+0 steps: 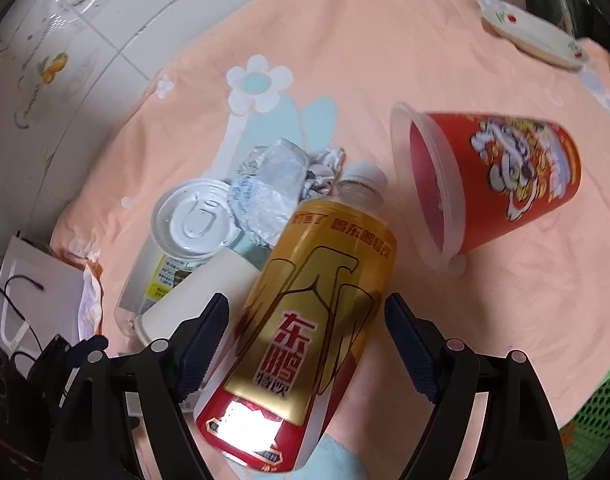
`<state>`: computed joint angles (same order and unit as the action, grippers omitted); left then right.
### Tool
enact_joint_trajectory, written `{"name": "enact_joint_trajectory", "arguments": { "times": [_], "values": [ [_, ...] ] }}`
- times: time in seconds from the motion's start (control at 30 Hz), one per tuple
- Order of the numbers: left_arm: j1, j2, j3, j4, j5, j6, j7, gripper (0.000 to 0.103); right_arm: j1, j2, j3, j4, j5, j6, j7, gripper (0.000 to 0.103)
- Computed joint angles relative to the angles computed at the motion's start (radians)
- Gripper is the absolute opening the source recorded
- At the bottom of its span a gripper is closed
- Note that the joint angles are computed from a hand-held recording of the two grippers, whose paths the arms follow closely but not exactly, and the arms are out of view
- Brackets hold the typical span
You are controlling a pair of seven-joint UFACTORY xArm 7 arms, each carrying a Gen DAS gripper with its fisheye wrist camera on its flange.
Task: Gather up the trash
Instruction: 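Grasp the yellow-red drink bottle with the right gripper while the left gripper grasps another milk carton, then carry the bottle into the basket with the right gripper while the left gripper drops the carton in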
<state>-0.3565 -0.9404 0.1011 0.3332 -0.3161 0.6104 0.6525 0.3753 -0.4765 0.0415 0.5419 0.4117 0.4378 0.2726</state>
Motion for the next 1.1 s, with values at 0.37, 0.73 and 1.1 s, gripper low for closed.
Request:
{"name": "enact_joint_trajectory", "arguments": {
  "times": [0.37,0.73,1.1],
  "values": [
    [-0.016,0.075,0.005,0.029,-0.028,0.012,0.021,0.077,0.076,0.036,-0.072,-0.004,0.224,-0.012,-0.155,0.075],
    [-0.023,0.081,-0.021,0.023,-0.053,0.013,0.03,0.042,0.059,-0.067,-0.042,-0.081,0.189,-0.04,-0.173,0.073],
    [-0.05,-0.009,-0.019,-0.001,-0.069,0.021,-0.023,0.04,0.116,-0.182,-0.08,-0.166,0.188,-0.066,-0.164,0.072]
  ]
}}
